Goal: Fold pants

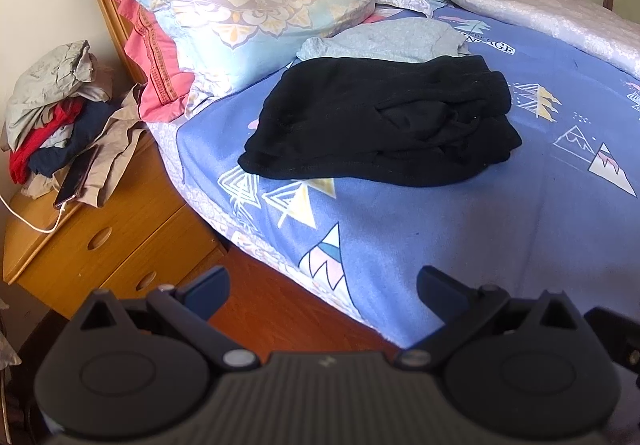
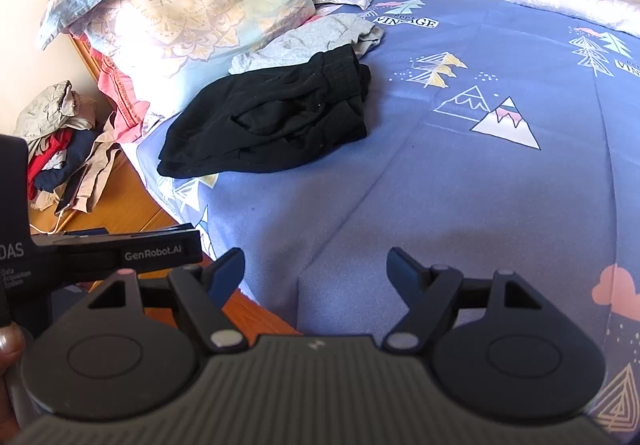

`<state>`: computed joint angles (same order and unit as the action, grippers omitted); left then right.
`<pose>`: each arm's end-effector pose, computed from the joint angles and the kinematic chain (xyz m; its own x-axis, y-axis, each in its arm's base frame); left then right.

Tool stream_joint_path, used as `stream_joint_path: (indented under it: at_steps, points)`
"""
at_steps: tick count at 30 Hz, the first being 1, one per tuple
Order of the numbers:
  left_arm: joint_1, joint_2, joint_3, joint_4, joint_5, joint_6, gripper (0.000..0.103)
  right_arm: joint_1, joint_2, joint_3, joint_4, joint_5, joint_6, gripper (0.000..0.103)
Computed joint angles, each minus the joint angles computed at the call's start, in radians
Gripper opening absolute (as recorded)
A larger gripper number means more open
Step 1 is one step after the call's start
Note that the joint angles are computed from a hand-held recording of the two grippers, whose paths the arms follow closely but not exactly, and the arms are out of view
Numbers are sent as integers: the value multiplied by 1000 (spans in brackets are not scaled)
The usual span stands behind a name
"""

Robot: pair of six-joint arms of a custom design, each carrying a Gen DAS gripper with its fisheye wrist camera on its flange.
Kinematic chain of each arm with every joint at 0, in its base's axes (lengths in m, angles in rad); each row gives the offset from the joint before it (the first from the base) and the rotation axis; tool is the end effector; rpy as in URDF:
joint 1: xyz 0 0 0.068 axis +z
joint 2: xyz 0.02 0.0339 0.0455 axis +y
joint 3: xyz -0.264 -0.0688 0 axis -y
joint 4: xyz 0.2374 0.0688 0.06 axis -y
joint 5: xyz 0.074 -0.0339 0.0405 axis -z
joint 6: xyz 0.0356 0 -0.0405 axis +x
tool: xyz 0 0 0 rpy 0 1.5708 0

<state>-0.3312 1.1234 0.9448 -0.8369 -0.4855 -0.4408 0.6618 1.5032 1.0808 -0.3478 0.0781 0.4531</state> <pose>0.1999 -0.0512 0.2788 -0.7502 -0.1411 -0.6460 -0.2931 0.9467 0.1337 0.2556 0.1956 0.2581 -0.7427 -0.0254 -0.6691 -0.2707 0.9254 0.2654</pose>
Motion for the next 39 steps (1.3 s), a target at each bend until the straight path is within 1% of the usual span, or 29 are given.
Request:
stream_joint_path:
  at_steps: [17, 39]
  points:
    - [0, 16, 7, -10, -2, -2, 103, 0, 2, 2, -1, 1, 0, 80]
    - [-4, 32, 9, -25, 22, 0, 103, -3, -5, -11, 5, -3, 2, 80]
